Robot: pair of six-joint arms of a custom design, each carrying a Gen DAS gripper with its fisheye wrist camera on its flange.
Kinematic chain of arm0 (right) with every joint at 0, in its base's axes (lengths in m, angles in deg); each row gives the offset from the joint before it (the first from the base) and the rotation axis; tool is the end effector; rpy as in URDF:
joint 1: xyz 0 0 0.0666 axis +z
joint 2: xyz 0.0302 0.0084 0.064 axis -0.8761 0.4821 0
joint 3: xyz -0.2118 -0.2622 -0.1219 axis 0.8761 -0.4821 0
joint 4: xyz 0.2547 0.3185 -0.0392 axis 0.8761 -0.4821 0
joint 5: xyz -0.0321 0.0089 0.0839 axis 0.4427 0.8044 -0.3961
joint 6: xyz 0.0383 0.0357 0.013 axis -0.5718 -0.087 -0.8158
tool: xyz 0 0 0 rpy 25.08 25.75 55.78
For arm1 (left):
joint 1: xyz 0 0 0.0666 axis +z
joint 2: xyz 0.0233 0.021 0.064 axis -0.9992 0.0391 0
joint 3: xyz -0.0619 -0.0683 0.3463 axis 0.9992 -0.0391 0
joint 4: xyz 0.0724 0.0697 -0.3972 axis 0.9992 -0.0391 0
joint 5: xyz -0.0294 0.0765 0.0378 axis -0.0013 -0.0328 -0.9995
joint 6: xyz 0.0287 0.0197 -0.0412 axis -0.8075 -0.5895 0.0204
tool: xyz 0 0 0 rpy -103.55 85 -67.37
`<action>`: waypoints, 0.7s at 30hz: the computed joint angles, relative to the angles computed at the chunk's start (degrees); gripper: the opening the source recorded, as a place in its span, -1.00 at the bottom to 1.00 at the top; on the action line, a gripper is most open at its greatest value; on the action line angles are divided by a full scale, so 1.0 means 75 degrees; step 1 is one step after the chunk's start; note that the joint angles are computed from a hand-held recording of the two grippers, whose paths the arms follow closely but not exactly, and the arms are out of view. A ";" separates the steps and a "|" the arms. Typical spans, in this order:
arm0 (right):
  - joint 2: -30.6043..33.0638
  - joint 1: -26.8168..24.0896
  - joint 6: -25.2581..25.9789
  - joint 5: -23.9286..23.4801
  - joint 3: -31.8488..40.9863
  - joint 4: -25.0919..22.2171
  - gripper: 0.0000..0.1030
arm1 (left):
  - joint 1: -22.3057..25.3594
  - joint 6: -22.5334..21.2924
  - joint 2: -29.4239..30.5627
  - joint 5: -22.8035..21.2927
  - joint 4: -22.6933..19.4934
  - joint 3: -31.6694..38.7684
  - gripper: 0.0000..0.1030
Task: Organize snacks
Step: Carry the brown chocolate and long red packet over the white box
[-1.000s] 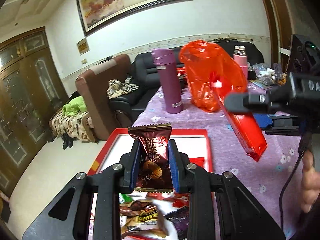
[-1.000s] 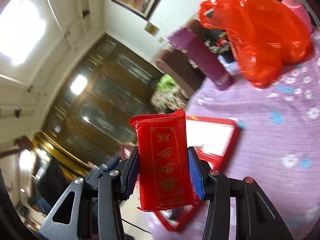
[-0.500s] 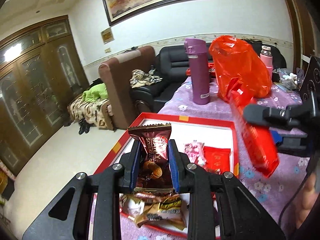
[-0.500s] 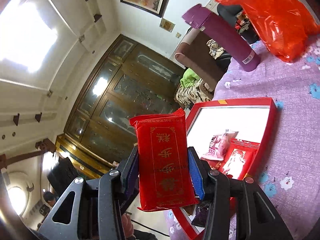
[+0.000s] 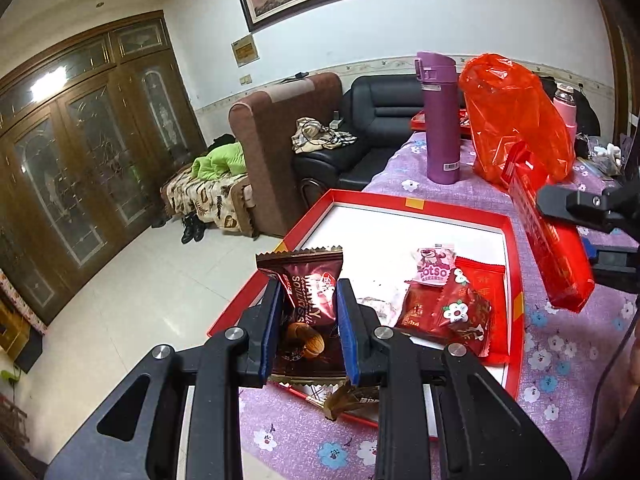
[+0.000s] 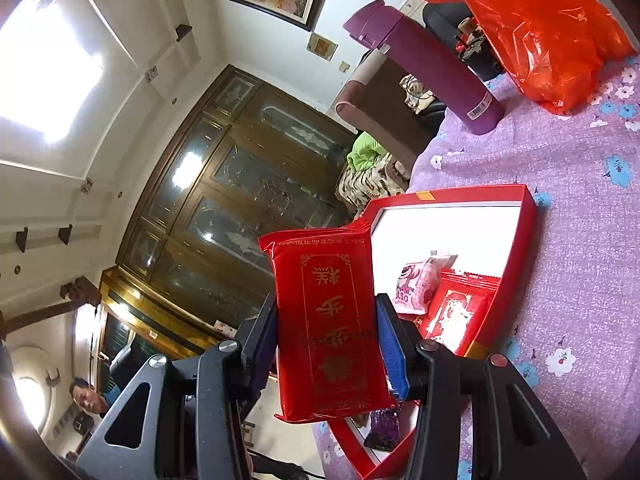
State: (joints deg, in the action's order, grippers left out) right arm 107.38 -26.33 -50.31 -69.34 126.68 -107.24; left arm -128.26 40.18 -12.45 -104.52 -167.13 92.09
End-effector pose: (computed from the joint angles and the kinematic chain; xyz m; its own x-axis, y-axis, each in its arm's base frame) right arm 0.3891 0.2994 0.5428 -0.8714 0.0316 -0.4895 -0.4540 0.3258 0.8293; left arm 0.2352 -0.1642 0.5371 -0.5870 -0.0453 -0.8083 -0.3785 0.8980 0.2245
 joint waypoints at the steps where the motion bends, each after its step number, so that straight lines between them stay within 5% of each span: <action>1: -0.0021 0.0023 0.0035 0.0013 0.0017 -0.0074 -0.10 | 0.0000 -0.0007 0.0009 0.0000 0.0013 -0.0012 -0.52; 21: 0.0189 0.0086 -0.0010 -0.0081 0.0200 -0.0385 -0.09 | -0.0047 -0.0438 0.0514 0.0349 0.0379 0.0147 -0.52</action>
State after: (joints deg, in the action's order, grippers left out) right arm 108.80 -25.69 -50.39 -69.95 128.19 -110.13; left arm -128.61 36.89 -8.60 -101.90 -164.29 93.20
